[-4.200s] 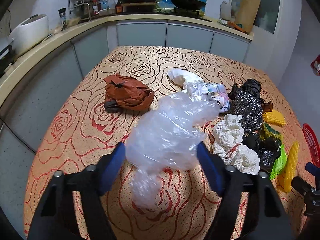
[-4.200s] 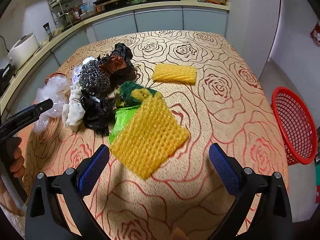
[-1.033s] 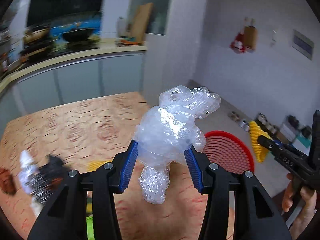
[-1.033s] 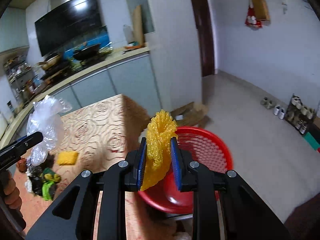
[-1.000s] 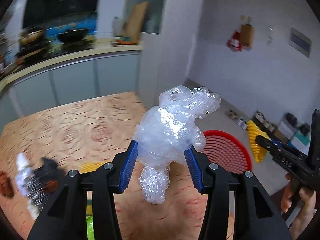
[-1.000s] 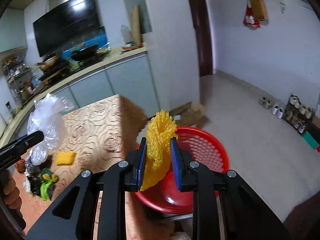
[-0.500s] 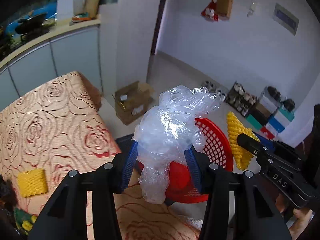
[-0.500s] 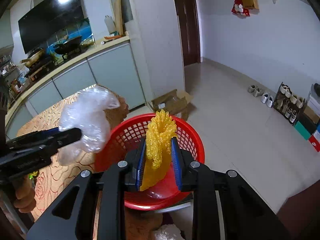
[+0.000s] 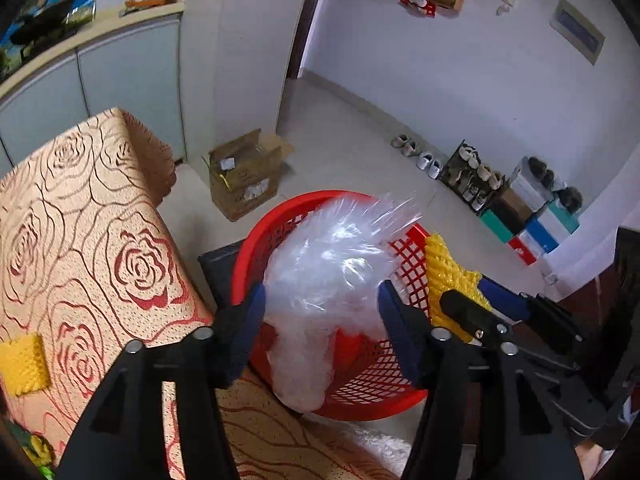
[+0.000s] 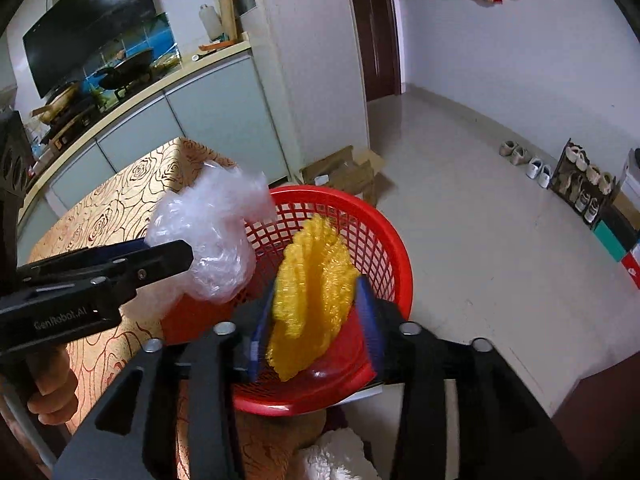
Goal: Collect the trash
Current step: 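Open the left tool over the basket while the right tool releases the foam net, then move both tools back over the trash on the table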
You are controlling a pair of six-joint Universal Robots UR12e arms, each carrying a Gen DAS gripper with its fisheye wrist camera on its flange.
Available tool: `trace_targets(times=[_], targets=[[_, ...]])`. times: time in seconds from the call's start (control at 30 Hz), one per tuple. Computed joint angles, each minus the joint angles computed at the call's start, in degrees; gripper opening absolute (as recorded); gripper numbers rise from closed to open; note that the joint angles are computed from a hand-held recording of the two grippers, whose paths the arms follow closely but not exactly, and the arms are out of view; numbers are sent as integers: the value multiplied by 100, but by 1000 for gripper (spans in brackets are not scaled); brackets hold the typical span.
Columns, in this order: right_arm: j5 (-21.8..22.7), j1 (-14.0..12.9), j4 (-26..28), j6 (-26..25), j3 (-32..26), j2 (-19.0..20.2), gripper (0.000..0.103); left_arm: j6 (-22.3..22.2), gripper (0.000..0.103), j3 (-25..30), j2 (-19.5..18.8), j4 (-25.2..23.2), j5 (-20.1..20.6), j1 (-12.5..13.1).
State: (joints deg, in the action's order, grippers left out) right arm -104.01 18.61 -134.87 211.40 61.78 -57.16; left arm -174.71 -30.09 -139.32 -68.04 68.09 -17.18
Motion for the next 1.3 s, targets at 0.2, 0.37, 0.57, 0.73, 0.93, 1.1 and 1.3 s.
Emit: trace_targets(times=[0.2,0.37,0.57,0.73,0.93,1.1,1.3], targets=[[22,5,-51,50,78,-47,48,-8,71,-168,99,104,-34,24],[-66,31,-129,42,104,-73,56,14,74,-557,327,455,102,48],[-229,59,-156,49,76,-50,66,-128,75,-867,530,793,326,114],[-187,64,-143,-31,-6,1,66,-259,76,-1166,711,1085,447,194],[-297,109,-256,-109,-114,69,90,-428,76,-1539,954,1455,551,284],[-443,143,-180,-156,-239,132,90,-459,76,-1857,1159,1750,747,331],[-471,206,-257,-173,-265,142,90,-608,76,-2177,1358,2014,872,390]])
